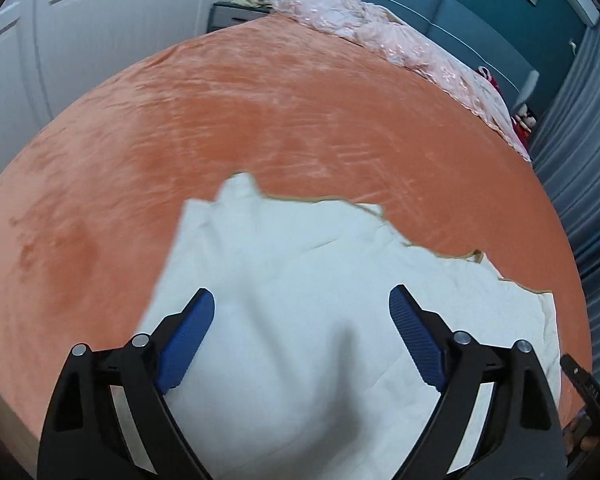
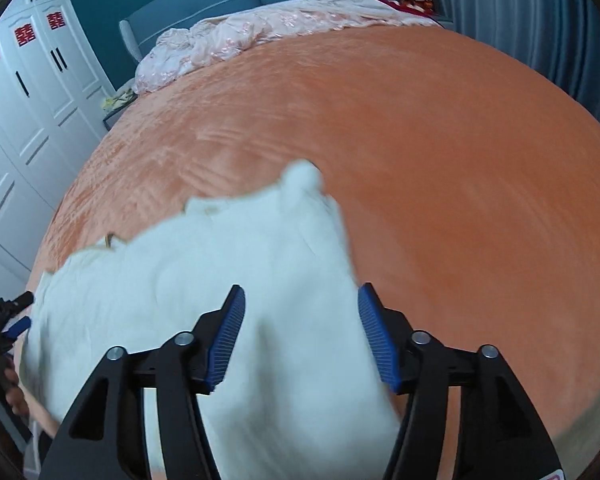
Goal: Fold large clothes
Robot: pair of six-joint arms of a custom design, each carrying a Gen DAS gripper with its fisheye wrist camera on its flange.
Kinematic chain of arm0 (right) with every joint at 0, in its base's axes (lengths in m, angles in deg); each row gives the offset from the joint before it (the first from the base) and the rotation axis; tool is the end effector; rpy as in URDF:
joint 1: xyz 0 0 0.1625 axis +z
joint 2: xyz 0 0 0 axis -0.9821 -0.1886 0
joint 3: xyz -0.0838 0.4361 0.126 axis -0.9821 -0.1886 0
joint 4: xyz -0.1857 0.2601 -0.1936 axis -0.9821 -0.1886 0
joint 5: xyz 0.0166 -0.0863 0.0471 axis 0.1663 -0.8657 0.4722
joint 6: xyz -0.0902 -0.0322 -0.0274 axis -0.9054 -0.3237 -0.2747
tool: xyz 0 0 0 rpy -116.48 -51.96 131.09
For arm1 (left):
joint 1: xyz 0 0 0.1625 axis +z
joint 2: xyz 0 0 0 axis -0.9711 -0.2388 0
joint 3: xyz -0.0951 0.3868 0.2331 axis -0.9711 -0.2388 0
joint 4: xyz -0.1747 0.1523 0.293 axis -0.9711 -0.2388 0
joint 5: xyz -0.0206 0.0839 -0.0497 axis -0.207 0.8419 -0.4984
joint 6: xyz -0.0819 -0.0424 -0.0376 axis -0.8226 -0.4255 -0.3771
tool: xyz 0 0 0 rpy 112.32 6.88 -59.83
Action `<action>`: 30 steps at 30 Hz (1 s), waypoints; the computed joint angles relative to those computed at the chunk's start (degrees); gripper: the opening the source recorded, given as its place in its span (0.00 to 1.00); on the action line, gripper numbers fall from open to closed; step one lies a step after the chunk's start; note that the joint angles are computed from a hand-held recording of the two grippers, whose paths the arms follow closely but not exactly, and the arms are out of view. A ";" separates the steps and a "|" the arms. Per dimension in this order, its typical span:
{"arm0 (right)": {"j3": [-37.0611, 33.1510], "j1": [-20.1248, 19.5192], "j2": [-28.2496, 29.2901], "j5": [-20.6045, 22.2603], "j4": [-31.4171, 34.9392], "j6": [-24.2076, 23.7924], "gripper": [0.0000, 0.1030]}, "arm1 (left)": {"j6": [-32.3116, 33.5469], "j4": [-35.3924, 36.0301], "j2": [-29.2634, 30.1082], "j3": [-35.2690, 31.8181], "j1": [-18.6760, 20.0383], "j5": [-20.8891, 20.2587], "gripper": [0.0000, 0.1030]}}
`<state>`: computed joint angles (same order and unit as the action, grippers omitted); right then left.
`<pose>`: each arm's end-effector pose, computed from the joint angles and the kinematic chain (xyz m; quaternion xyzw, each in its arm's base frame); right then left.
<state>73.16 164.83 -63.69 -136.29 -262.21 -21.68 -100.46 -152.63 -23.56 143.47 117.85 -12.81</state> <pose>0.0508 -0.4763 0.3850 0.0004 -0.9023 0.3221 0.2864 -0.2586 -0.5126 0.1677 -0.0273 0.9004 -0.3436 0.2653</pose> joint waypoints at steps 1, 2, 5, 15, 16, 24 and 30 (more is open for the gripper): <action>2.28 -0.97 -2.60 0.27 0.85 0.37 0.63 | -3.68 1.17 -2.54 2.86 -0.72 0.50 0.85; 4.04 -1.77 -4.48 0.62 1.42 0.93 0.64 | -7.87 3.06 -5.13 5.56 -1.45 0.69 0.86; 8.84 -5.72 -9.57 5.01 4.06 5.07 0.67 | -16.68 6.34 -9.64 10.96 -2.55 -0.43 0.88; 12.43 -10.82 -6.10 17.50 -2.45 19.09 0.68 | -20.53 -8.67 -5.73 15.57 -0.13 -6.40 0.90; 12.27 -10.40 -5.24 16.68 -3.24 20.21 0.60 | -21.53 -6.25 -5.55 14.49 -0.08 -6.06 0.83; 12.17 -4.62 -8.22 9.39 0.45 12.90 0.15 | -19.82 -1.15 -9.53 14.83 -4.37 -7.64 0.26; 14.23 -1.26 -18.31 2.67 17.23 7.82 0.19 | -24.30 17.76 -18.79 16.72 -11.99 -11.67 0.26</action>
<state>87.39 163.57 -82.00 -133.61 -244.98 -13.86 -124.77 -134.87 -42.35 160.19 105.86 -24.48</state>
